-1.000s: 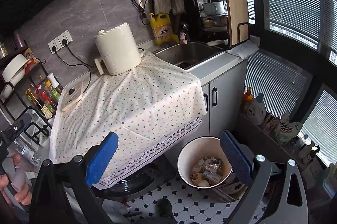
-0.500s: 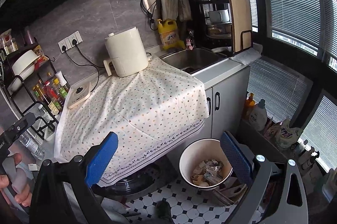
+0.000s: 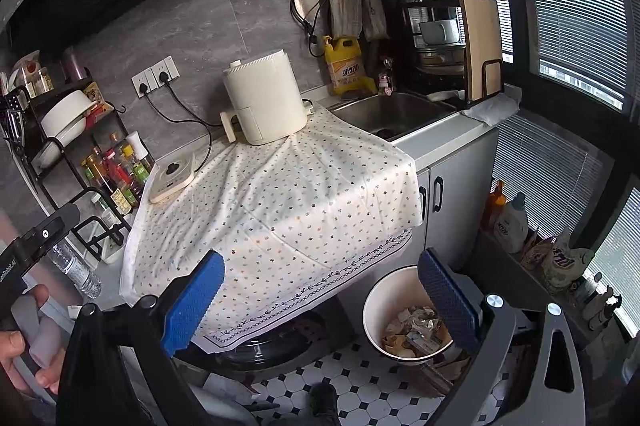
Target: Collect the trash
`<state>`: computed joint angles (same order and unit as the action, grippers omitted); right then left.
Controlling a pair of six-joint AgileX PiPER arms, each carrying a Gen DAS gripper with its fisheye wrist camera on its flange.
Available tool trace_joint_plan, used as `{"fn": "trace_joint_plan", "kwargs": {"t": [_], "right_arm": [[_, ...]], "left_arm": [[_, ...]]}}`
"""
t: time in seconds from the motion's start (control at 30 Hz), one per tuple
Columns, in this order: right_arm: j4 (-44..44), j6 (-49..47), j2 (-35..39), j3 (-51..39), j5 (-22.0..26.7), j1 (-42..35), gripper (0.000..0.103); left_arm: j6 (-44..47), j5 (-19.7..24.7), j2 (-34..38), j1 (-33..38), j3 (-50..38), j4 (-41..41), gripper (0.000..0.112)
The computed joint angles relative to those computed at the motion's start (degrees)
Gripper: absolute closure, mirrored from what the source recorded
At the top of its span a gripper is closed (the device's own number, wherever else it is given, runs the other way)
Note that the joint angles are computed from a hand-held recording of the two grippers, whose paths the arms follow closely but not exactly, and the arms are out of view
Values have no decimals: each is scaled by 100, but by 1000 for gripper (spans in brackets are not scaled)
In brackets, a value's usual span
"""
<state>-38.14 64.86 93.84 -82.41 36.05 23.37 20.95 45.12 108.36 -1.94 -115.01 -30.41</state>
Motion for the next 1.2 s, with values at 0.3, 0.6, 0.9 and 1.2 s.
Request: {"fn": "trace_joint_plan", "kwargs": {"t": [0.3, 0.6, 0.9, 1.2], "right_arm": [[277, -424, 29, -64, -105, -119, 8], [309, -451, 2, 15, -220, -144, 8], [361, -434, -40, 111, -359, -195, 8], [336, -359, 33, 88, -424, -166, 8]], "left_arm": [[-215, -178, -17, -60, 61, 120, 15], [-491, -363, -163, -170, 275, 441, 15], [-508, -363, -215, -171, 321, 468, 15], [-531, -294, -310, -115, 364, 540, 15]]}}
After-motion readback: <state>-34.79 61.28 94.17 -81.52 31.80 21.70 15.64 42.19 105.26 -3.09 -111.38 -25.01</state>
